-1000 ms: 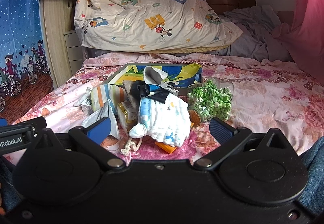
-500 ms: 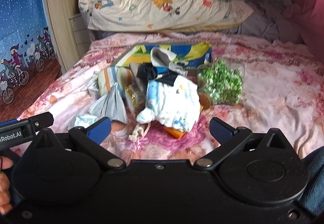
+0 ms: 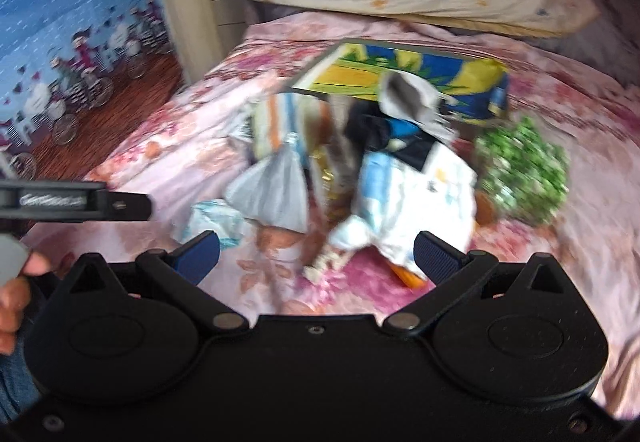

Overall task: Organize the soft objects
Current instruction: 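Grasp the light-blue wipes packet with the left tool while the right tool grasps the grey mask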

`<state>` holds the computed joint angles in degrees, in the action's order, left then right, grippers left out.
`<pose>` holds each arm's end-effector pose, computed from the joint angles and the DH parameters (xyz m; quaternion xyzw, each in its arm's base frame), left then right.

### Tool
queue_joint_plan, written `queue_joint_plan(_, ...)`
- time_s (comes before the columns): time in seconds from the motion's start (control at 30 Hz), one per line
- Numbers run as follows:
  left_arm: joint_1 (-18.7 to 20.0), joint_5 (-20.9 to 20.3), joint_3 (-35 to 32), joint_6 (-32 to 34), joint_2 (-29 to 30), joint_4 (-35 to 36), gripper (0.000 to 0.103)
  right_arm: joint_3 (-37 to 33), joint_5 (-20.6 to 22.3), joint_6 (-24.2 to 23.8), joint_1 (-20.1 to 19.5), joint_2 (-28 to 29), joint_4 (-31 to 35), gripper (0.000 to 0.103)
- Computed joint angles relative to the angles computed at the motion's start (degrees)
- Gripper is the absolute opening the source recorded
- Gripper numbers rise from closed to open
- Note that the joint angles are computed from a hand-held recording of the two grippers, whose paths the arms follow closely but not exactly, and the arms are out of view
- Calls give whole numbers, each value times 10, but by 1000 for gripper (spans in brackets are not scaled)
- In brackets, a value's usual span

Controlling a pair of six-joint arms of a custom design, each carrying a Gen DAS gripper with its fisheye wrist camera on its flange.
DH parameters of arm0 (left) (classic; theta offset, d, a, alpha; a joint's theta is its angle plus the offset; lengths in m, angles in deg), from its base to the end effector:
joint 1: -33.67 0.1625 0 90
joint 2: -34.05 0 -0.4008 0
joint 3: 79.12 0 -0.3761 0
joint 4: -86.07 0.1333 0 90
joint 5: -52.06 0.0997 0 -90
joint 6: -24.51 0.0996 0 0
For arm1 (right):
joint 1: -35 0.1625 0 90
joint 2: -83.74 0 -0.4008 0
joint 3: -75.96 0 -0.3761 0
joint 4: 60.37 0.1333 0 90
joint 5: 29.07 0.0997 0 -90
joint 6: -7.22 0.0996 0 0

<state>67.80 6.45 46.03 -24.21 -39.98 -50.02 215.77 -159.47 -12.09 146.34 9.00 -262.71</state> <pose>-0.2499 -0.4146 0.1754 0.0742 0.9222 -0.2737 0.2630 0.2050 -0.3358 0.2299 0.1688 -0.8543 0.3818 0.3096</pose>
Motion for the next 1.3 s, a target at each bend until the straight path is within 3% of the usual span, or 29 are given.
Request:
queue_joint_plan(0.17, 48, -51, -11, -1, 21, -45, 102, -42, 31, -56, -5, 40, 14, 102)
queue_joint_plan(0.37, 89, -92, 5, -39, 24, -122, 100, -80, 57, -79, -30, 77, 23, 101)
queue_joint_plan(0.6, 129, -156, 8, -76, 38, -187, 91, -107, 73, -107, -59, 133, -11, 72)
queue_joint_plan(0.73, 139, -176, 16, -93, 45, -230, 89, -112, 90, -130, -73, 147, -21, 67)
queue_joint_plan(0.97, 153, -193, 7, -108, 62, -248, 84, -123, 126, -128, -98, 166, -20, 51)
queue_joint_plan(1.1, 160, -201, 8, -119, 65, -256, 75, -134, 134, -123, -109, 178, -9, 32)
queue_joint_plan(1.3, 171, -230, 8, -115, 73, -274, 48, -144, 145, -98, -120, 183, 4, 21)
